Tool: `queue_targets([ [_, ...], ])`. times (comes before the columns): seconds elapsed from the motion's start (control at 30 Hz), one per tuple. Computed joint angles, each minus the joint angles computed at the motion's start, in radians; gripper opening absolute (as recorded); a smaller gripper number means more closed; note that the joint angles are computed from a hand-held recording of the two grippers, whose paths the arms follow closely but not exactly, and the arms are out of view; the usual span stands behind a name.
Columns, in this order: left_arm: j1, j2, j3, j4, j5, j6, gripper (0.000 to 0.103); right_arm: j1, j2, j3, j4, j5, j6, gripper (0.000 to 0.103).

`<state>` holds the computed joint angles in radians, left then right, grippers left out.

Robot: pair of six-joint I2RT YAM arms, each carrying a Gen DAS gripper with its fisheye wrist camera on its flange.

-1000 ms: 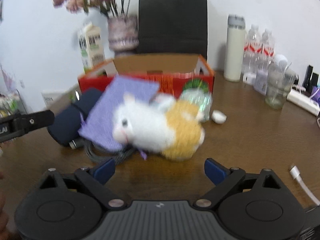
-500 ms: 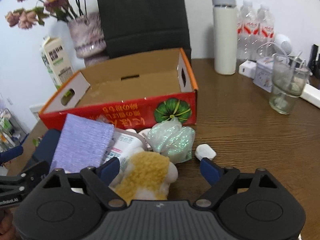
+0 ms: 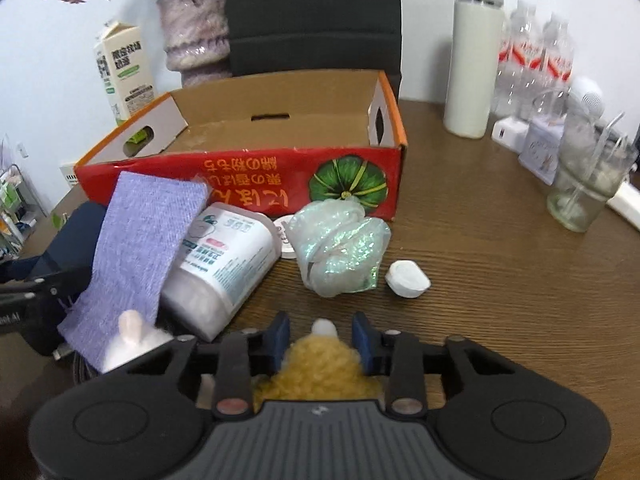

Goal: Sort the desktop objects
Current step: 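Grasp the white-and-yellow plush sheep with the right tool while the left tool grasps the navy pouch, then carry the sheep and pouch into the cardboard box while both tools open to release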

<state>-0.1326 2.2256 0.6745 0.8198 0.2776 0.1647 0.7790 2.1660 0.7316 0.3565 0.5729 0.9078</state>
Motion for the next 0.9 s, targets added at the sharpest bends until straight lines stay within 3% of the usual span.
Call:
queue_targets([
  [0.1, -0.006, 0.014, -0.017, 0.045, -0.023, 0.006, 0.077, 0.01, -0.068, -0.092, 0.085, 0.01, 0.03, 0.019],
  [0.2, -0.039, 0.031, 0.025, -0.011, -0.086, 0.034, 0.08, 0.01, -0.113, -0.118, 0.077, 0.0, 0.063, 0.023],
  [0.23, -0.045, 0.038, 0.035, -0.017, -0.088, 0.039, 0.079, 0.024, -0.135, -0.119, 0.039, 0.007, 0.088, 0.03],
  [0.27, -0.053, 0.046, 0.045, -0.018, -0.104, 0.043, 0.069, 0.041, -0.156, -0.132, 0.03, 0.016, 0.101, 0.04],
  [0.33, -0.063, 0.043, 0.042, -0.014, -0.13, 0.033, 0.064, 0.066, -0.18, -0.156, 0.034, 0.01, 0.124, 0.093],
  [0.43, -0.048, -0.015, -0.047, 0.046, -0.077, 0.006, 0.062, 0.083, -0.171, -0.177, 0.029, 0.005, 0.191, 0.084],
  [0.6, 0.006, -0.15, -0.259, 0.182, 0.008, -0.056, 0.062, 0.087, -0.203, -0.281, 0.104, -0.017, 0.367, 0.084],
  [0.7, 0.041, -0.197, -0.371, 0.27, 0.054, -0.071, 0.062, 0.057, -0.182, -0.272, 0.102, -0.055, 0.355, 0.085],
  [0.77, 0.047, -0.212, -0.402, 0.267, 0.07, -0.055, 0.062, 0.026, -0.147, -0.244, 0.125, -0.098, 0.312, 0.084],
  [0.83, 0.042, -0.202, -0.425, 0.285, 0.065, -0.04, 0.062, -0.003, -0.104, -0.181, 0.106, -0.146, 0.245, 0.056],
  [0.9, 0.031, -0.164, -0.433, 0.319, 0.04, -0.026, 0.062, 0.019, -0.074, -0.085, 0.003, -0.114, 0.184, 0.052],
])
